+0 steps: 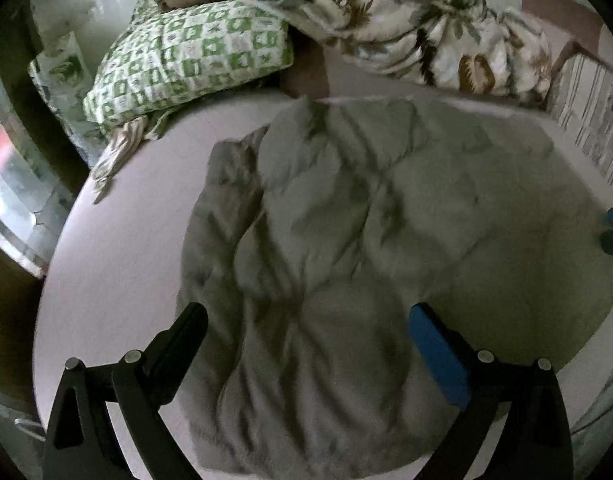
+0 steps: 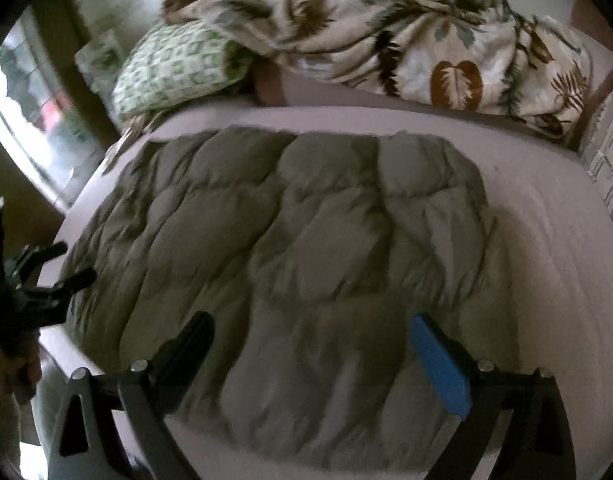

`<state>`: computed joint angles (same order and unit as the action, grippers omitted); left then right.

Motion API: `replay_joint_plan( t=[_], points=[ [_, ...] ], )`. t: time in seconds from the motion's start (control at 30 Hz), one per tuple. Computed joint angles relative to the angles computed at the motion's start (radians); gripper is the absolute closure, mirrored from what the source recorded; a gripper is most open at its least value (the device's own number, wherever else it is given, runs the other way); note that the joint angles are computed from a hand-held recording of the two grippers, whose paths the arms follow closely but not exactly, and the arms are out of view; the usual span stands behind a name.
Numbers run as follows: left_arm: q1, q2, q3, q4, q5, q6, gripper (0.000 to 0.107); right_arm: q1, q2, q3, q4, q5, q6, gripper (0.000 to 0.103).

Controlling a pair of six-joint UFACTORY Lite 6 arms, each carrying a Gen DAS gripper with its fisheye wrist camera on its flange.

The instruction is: Fold large clothes

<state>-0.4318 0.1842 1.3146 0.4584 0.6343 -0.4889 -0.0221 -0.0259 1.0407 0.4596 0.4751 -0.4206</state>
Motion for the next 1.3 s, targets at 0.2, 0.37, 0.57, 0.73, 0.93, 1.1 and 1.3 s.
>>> replay_joint_plan(
  t=[0.2,0.37,0.57,0.73,0.93,1.1,1.3],
  points=[
    [0.029,0.062,-0.084,0.126,-0.102,-0.119,0.004,0.062,0.075,-0.125,-0.045,-0.129,0.036,0.000],
    [0.019,-0.015,-0.114,0.140,-0.075,-0.140,0.005,0.096,0.006,-0.165,-0.167,-0.148,0.194,0.000],
    [0.039,-0.338,-0.321,-0.016,-0.065,-0.053,0.005,0.113,-0.316,-0.343,-0.081,-0.061,0.137,0.000],
    [0.177,-0.576,-0.505,-0.408,-0.022,0.247,0.005,0.039,-0.459,-0.431,-0.048,0.024,0.058,0.000],
    [0.251,-0.545,-0.582,-0.604,-0.086,0.387,0.005,-0.071,-0.383,-0.410,-0.064,0.039,-0.033,0.000],
    [0.175,-0.399,-0.546,-0.337,-0.205,0.137,0.005,-0.065,-0.260,-0.399,-0.044,-0.038,-0.040,0.000],
    [0.121,-0.496,-0.543,-0.195,-0.087,0.015,0.005,-0.025,-0.310,-0.418,-0.129,-0.046,0.068,0.000]
  ],
)
